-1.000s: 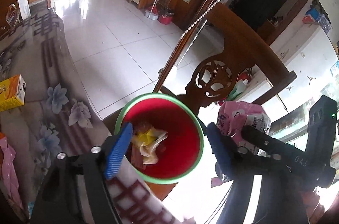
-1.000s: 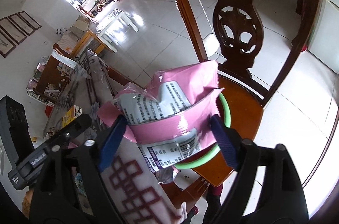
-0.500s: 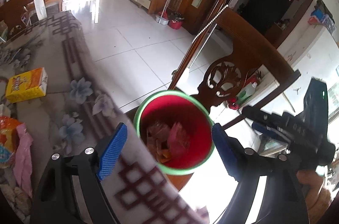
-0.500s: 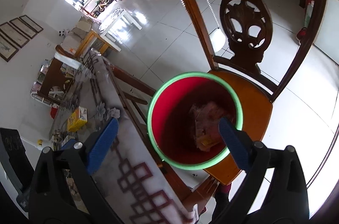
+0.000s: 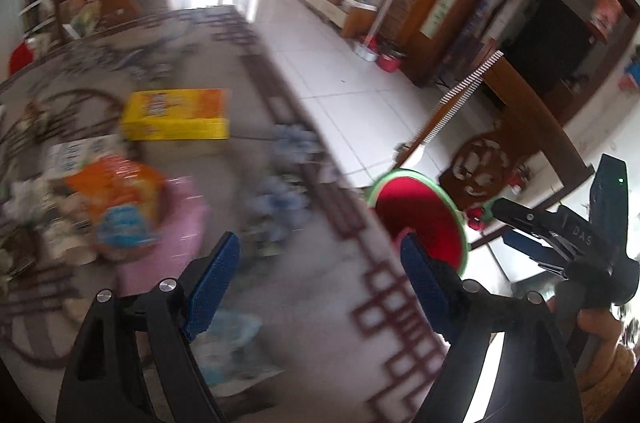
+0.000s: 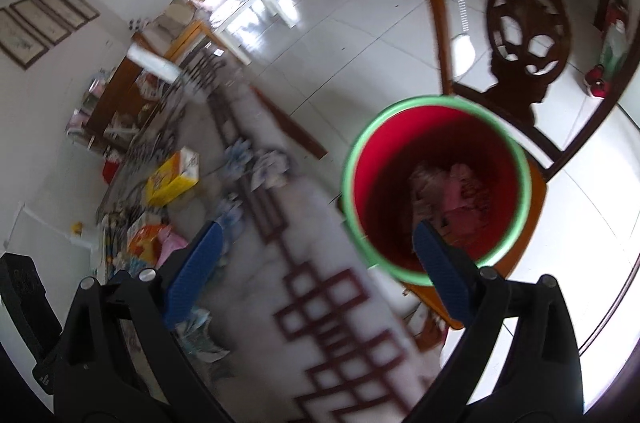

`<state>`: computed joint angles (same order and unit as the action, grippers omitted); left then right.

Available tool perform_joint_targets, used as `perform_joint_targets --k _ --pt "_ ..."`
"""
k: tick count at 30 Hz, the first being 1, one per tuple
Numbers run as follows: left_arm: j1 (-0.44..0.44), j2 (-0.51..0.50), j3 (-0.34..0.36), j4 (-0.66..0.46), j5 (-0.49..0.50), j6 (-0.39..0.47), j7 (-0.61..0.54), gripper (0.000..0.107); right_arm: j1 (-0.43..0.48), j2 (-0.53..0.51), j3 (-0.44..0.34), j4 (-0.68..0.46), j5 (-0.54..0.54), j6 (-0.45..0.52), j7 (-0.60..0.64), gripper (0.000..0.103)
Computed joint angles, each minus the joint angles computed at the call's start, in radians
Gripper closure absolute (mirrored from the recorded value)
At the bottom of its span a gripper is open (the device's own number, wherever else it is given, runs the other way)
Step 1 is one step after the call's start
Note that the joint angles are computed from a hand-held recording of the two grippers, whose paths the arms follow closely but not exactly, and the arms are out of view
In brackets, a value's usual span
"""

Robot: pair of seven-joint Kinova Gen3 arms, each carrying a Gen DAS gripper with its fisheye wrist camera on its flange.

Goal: Collect trash
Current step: 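Move both open tools back over the table, then grasp the crumpled newspaper ball with the left tool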

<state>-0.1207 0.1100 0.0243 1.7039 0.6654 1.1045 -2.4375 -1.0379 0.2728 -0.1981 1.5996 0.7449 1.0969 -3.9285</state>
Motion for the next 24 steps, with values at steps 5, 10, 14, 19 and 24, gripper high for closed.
perform_joint_targets --k 5,10,14,19,24 --pt "-0.091 0.019 -0.057 -0.009 -0.019 0.008 -0.059 0.029 -0.003 0.102 0.021 -0.162 -0.029 -0.001 0.139 0.008" --pt "-0.174 0.069 -0.081 -0.029 -0.069 0.030 -0.073 0.029 -0.037 0.191 0.069 -0.303 -0.074 0.005 0.224 0.008" --pt "-0.207 0.127 -0.076 -0.047 -0.128 0.042 -0.076 0.029 -0.062 0.259 0.102 -0.417 -0.120 0.021 0.298 0.008" --pt "-0.248 0.201 -0.048 -0.101 -0.153 0.121 -0.068 0.029 -0.104 0.327 0.148 -0.545 -0.169 0.077 0.371 0.008" --pt "-0.259 0.234 -0.027 -0.120 -0.160 0.142 -0.098 0.029 -0.132 0.369 0.183 -0.631 -0.206 0.130 0.403 0.008"
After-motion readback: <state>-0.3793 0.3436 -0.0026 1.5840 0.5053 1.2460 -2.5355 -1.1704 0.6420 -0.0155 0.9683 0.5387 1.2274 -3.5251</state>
